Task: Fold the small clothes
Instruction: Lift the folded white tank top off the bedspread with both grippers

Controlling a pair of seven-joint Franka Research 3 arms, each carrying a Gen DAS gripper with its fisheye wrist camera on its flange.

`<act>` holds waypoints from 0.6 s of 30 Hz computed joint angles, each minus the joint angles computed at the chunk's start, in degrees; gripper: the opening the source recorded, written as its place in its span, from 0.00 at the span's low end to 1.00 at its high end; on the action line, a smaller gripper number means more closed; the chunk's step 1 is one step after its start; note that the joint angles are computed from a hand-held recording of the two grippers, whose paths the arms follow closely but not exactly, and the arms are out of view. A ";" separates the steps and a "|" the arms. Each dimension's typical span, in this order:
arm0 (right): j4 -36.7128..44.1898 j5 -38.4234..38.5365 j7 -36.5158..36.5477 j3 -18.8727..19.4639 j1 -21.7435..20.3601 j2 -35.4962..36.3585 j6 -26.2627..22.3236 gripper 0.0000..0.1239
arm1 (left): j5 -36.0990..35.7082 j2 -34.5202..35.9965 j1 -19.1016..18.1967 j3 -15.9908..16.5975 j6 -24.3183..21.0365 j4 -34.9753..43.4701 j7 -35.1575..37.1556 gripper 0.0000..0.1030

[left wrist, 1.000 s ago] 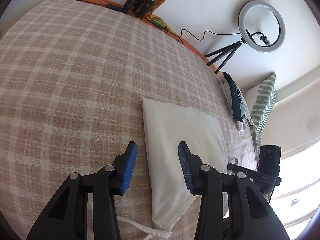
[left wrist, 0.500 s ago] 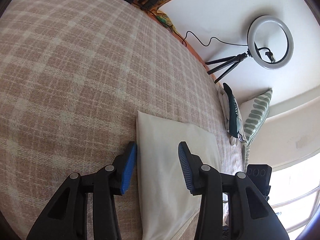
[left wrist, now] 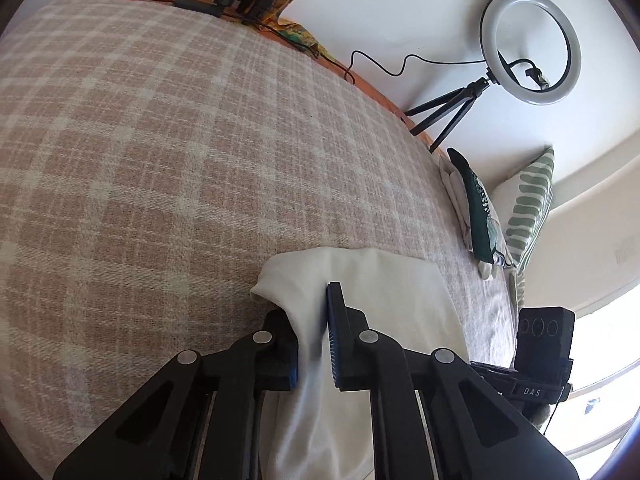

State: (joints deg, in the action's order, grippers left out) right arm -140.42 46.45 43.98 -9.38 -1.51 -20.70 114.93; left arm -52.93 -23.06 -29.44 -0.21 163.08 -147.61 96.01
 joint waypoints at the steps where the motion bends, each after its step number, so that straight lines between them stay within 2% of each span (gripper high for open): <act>1: -0.85 -0.63 -0.36 0.86 0.10 -1.32 1.86 0.13 | 1.38 -0.34 0.62 -0.93 0.55 -0.15 -0.72 0.07; 5: -3.77 -3.09 -1.27 2.92 1.57 -5.97 8.42 0.11 | 9.00 -1.87 1.83 -3.41 3.00 -0.83 -4.72 0.06; 9: -5.63 -4.48 -1.18 3.09 3.14 -9.29 12.45 0.10 | 14.48 -3.26 0.76 -3.45 5.04 -1.45 -7.87 0.06; 13: -6.47 -5.33 -1.09 2.47 4.51 -11.80 15.36 0.10 | 18.15 -3.61 -1.48 -2.21 6.65 -1.13 -9.51 0.05; 16: -6.49 -5.53 -1.10 1.37 4.84 -13.48 16.03 0.09 | 19.83 -2.88 -4.11 -0.44 7.81 0.04 -10.29 0.05; 18: -6.05 -6.21 -1.56 0.05 4.63 -14.09 14.69 0.09 | 20.54 -2.07 -6.48 1.19 8.59 0.99 -10.06 0.05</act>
State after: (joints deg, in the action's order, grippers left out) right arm -146.47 40.24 42.43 -9.33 3.12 -34.79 129.61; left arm -32.38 -25.13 -35.92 0.97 171.67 -146.62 85.95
